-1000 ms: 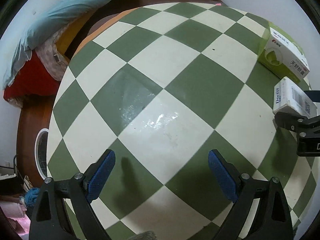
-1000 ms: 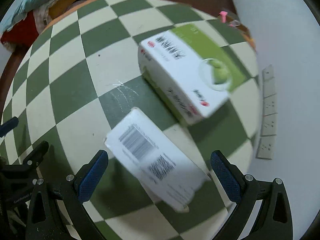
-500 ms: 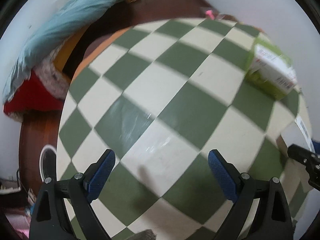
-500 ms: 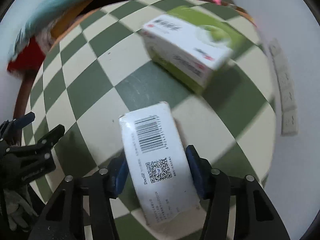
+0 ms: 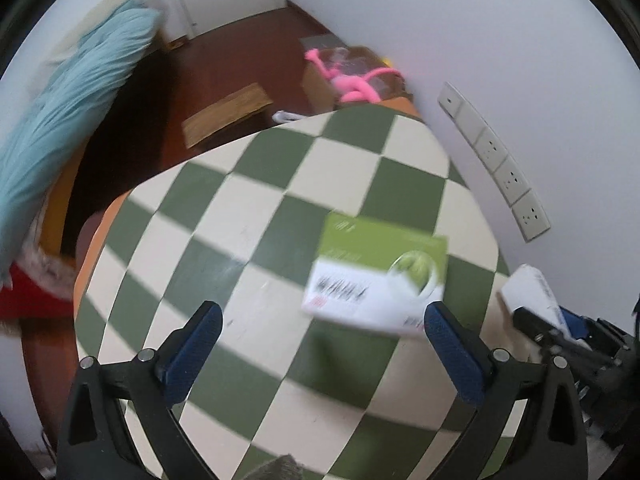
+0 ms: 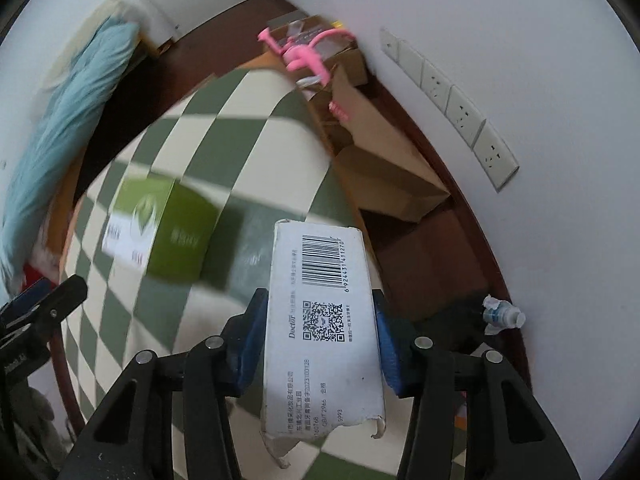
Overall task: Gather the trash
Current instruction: 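Grasp the green-white medicine box with the left tool while the right tool grasps the white barcode box, then carry the medicine box and barcode box over the white bin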
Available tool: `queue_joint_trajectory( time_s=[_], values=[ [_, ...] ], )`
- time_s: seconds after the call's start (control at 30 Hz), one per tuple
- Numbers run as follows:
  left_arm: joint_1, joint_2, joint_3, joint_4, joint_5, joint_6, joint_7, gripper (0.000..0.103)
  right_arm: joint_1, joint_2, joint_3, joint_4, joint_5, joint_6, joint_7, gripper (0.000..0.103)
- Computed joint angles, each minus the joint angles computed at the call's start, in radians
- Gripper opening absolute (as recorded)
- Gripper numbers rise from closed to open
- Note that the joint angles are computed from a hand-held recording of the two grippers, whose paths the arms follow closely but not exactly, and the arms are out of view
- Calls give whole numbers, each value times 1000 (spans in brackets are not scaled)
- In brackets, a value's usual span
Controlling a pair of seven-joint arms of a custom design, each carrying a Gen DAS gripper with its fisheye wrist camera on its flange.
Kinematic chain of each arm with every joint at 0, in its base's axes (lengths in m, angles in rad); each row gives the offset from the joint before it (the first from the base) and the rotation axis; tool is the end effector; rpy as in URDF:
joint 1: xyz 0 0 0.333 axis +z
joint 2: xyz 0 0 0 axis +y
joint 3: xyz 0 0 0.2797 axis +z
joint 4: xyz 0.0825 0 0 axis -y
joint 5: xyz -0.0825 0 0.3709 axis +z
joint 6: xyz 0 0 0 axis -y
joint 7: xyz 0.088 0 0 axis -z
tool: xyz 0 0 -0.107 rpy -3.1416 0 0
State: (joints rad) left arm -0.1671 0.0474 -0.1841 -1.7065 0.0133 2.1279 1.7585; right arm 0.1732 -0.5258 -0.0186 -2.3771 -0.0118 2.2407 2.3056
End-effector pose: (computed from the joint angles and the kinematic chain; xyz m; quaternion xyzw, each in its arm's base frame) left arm 0.5607 -0.2026 0.5551 -0.4834 0.8553 -0.1408 0.1220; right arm 0.4273 0.0655 0.5273 -0.4690 0.8618 -0.0650 0.1822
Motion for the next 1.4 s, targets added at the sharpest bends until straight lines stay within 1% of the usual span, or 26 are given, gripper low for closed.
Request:
queue_joint_trajectory(
  time_s=[0.13, 0.17, 0.2, 0.3, 0.43, 0.5, 0.6, 0.67, 0.7, 0.87, 1.03, 1.17, 1.27, 1.4],
  values=[
    [-31, 89, -12, 86, 66, -68, 8, 103, -9, 78, 1, 58, -14, 2, -2, 51],
    [-35, 105, -12, 101, 66, -81, 15, 103, -8, 97, 5, 66, -13, 8, 4, 51],
    [-32, 118, -12, 117, 25, -83, 31, 103, -9, 100, 6, 64, -12, 9, 9, 50],
    [-42, 139, -6, 149, 29, -91, 9, 102, -6, 102, 0, 46, 6, 31, 11, 50],
    [-50, 163, -6, 175, 18, -137, 30, 102, -3, 108, 0, 30, 11, 53, 1, 50],
    [-46, 167, -7, 183, -9, -164, 44, 102, -4, 109, 5, 27, 4, 58, 3, 50],
    [-52, 140, -6, 136, 10, -126, 56, 102, -4, 110, 5, 26, 3, 62, 6, 49],
    [-54, 128, -4, 107, 25, -95, 51, 91, -4, 108, 4, 22, 4, 67, 7, 49],
    [-53, 114, -3, 82, 24, -69, 48, 89, -4, 108, 6, 22, 1, 66, 7, 49],
    [-32, 41, -1, -10, -7, 14, 51, 88, -3, 107, 14, 24, -13, 59, 17, 49],
    [0, -93, 9, -147, -29, 117, 39, 88, 2, 92, 26, 18, -37, 57, 19, 49],
    [34, -183, 23, -218, -66, 154, 41, 88, 14, 56, 35, 5, -48, 62, 27, 49],
    [65, -249, 36, -261, -83, 179, 41, 88, 26, 24, 53, 15, -68, 51, 35, 49],
    [107, -335, 70, -298, -133, 179, 50, 88, 51, -6, 78, 46, -85, 40, 55, 49]
  ],
)
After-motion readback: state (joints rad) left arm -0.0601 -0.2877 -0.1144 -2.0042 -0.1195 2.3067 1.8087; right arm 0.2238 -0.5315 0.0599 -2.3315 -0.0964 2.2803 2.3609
